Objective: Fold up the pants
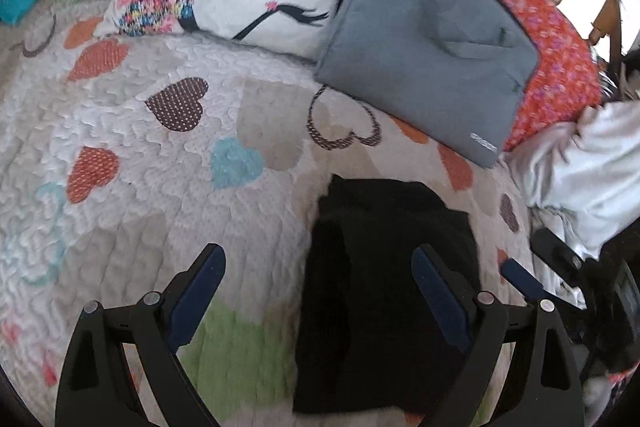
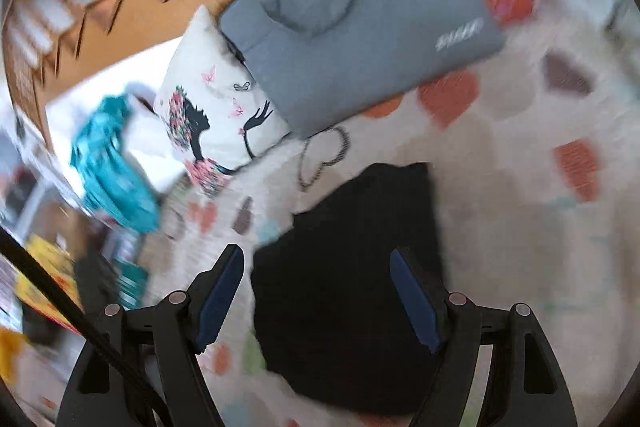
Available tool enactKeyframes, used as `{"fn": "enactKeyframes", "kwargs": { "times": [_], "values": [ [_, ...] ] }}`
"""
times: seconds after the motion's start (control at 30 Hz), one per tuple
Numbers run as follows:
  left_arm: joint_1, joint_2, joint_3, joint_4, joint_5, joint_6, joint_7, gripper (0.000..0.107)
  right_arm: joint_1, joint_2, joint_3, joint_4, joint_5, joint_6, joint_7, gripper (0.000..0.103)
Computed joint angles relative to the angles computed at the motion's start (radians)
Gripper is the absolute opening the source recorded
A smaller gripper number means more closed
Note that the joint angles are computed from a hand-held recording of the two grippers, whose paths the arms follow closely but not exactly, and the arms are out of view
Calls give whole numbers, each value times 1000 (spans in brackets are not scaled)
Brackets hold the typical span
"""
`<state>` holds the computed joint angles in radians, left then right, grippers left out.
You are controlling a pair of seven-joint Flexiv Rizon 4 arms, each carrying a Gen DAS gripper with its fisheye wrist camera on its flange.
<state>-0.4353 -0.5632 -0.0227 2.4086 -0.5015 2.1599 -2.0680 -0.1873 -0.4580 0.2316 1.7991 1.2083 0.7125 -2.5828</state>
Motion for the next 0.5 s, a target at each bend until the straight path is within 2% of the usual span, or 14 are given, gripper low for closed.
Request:
{"fn": "enactKeyframes", "kwargs": {
  "times": [0.07, 0.17, 0.23, 0.3, 0.37, 0.43, 0.5],
  "values": [
    [71, -29, -28, -36, 59, -51, -5, 94, 33, -68, -6, -61, -21, 11, 47, 80],
    [96, -71, -28, -86, 78, -136, 9, 94, 65, -167, 0, -142, -55, 79, 96, 80],
    [173, -90, -76, -98, 146, -143, -22, 94, 98, -201, -3, -160, -97, 161, 134, 80],
    [202, -88, -88, -100, 178, -151, -44, 94, 132, -215, -9, -158, -133, 268, 166, 80],
    [192, -64, -73, -82, 185, -130, -71, 93, 103, -221, 12, -169, -143, 259, 199, 80],
    [148, -32, -38, -56, 171, -82, -87, 93, 30, -201, 67, -167, -110, 222, 178, 80],
    [105, -4, -16, -29, 155, -29, -91, 93, -41, -166, 110, -153, -89, 137, 166, 80]
  ]
}}
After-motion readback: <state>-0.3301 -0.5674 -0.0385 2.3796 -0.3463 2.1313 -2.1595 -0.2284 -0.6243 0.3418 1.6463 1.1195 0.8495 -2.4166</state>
